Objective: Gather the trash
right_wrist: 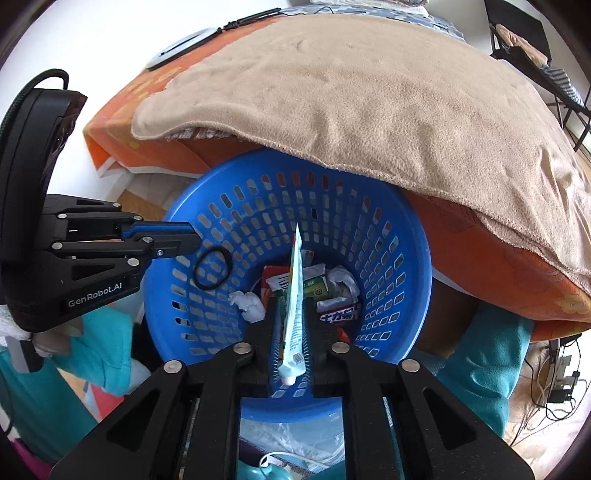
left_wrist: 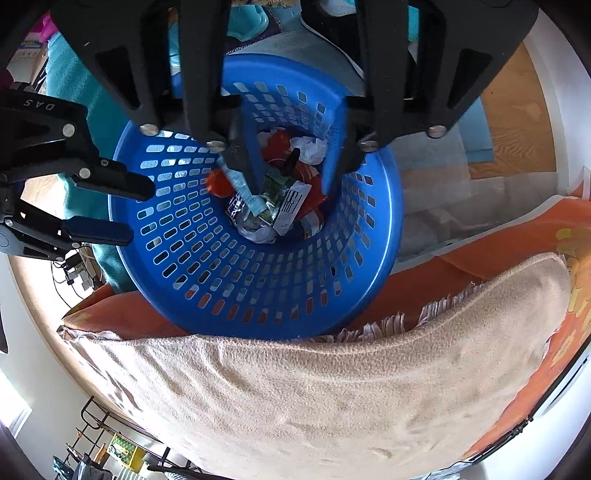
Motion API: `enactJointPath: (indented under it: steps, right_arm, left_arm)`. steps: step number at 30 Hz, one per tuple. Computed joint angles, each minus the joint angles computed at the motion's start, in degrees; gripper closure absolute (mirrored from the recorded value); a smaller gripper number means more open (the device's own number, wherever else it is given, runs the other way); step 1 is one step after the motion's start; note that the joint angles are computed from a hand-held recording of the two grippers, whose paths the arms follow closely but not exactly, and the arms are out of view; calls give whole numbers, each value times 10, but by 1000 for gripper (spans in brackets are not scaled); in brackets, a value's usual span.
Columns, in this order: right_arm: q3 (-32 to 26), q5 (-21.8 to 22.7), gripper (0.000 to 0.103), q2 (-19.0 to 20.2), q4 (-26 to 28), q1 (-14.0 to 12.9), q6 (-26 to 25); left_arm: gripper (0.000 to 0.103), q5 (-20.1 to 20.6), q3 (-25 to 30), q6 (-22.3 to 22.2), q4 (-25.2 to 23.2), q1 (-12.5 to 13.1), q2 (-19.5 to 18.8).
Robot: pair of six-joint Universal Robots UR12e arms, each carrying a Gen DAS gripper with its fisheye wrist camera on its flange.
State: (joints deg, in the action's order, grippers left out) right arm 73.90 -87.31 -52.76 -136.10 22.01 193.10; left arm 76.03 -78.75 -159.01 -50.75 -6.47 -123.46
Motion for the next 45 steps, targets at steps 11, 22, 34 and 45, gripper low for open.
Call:
enactJointPath:
  steps: [11, 22, 34, 45]
  right_arm:
    - [-1, -32, 41, 0, 18, 1, 32]
    - [-15, -102, 37, -3, 30, 6, 53]
    - [-13, -133, 37, -20, -36, 8, 58]
    - [-11, -166, 35, -31, -135, 8, 72]
  left_arm:
    - [34, 9, 0, -24, 25, 0, 1]
    - [34, 1, 2, -41, 77, 0, 9]
    - [34, -44, 21, -96, 178, 11, 21]
    - [18, -61, 24, -115, 302, 13, 33]
